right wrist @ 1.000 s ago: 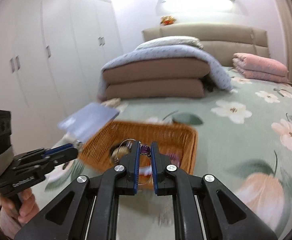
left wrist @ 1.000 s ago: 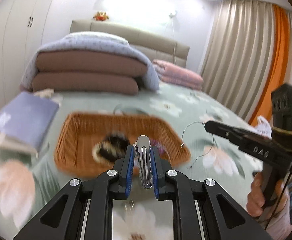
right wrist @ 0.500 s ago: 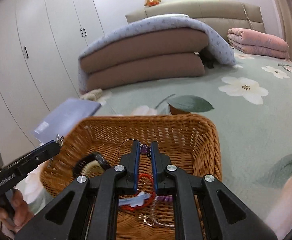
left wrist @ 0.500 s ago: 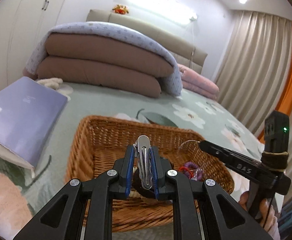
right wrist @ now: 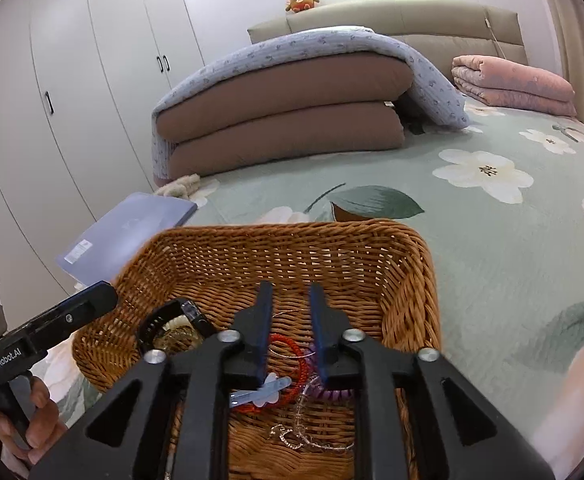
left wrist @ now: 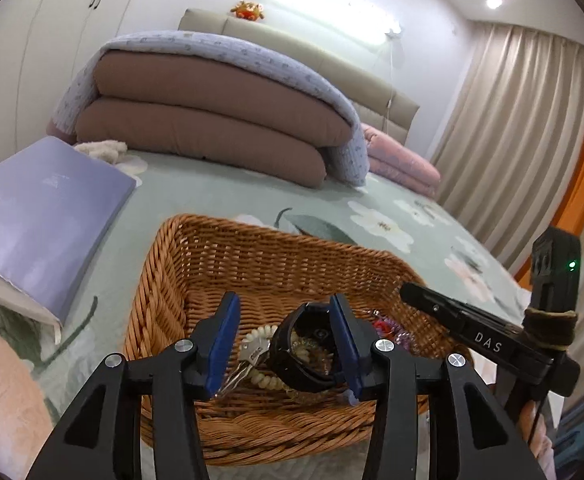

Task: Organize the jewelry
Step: 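Move the left tool to the silver pendant earring while the right tool approaches the charm bracelet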

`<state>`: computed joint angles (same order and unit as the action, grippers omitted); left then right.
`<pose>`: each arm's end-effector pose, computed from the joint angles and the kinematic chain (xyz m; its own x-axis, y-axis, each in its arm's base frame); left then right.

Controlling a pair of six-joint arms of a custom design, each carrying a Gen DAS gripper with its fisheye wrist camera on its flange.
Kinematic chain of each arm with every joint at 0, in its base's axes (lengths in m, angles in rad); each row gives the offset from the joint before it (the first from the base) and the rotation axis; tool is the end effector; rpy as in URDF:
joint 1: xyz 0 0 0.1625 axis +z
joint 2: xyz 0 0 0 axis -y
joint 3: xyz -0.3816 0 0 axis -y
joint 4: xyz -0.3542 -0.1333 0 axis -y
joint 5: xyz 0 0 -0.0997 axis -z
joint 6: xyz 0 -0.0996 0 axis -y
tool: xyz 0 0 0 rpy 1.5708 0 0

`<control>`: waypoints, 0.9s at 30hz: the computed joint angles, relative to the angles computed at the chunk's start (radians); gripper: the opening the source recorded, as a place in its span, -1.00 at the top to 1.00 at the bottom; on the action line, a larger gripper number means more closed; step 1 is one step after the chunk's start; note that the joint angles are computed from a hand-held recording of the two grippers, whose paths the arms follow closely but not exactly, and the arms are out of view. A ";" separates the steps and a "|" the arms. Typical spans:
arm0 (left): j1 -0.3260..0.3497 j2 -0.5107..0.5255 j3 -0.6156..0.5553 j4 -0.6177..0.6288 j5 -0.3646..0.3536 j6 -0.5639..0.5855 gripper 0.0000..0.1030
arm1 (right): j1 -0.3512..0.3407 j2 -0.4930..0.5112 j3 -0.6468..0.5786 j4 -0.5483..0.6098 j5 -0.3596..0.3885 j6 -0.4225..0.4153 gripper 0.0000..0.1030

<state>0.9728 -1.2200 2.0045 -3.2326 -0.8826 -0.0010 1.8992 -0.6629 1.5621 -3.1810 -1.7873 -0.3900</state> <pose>-0.1217 -0.5278 0.2981 -0.9137 0.0306 -0.4052 0.3590 0.5283 -0.7694 0.3189 -0.5888 0.1114 -0.8039 -0.4413 0.3987 -0.5947 0.5940 -0.5417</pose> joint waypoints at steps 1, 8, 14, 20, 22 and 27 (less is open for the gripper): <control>-0.003 0.000 0.002 -0.010 0.004 0.007 0.08 | -0.001 -0.006 0.010 -0.015 0.006 0.000 0.47; -0.055 -0.033 0.067 -0.072 0.049 0.013 0.08 | 0.006 -0.094 0.136 -0.096 0.037 0.008 0.32; -0.127 -0.113 0.169 -0.031 0.069 -0.065 0.08 | 0.018 -0.244 0.336 -0.146 -0.018 -0.028 0.32; -0.208 -0.201 0.285 0.123 0.113 -0.215 0.08 | -0.032 -0.393 0.518 -0.182 -0.037 -0.036 0.03; -0.224 -0.216 0.310 0.176 0.115 -0.247 0.08 | -0.070 -0.422 0.555 -0.167 -0.010 -0.026 0.02; -0.217 -0.191 0.347 0.218 0.105 -0.278 0.08 | -0.127 -0.438 0.568 -0.069 0.024 -0.012 0.02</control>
<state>0.7555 -1.4107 2.3517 -3.0147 -0.7772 -0.2791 1.7720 -1.1011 2.1305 -3.2504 -1.7638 -0.4015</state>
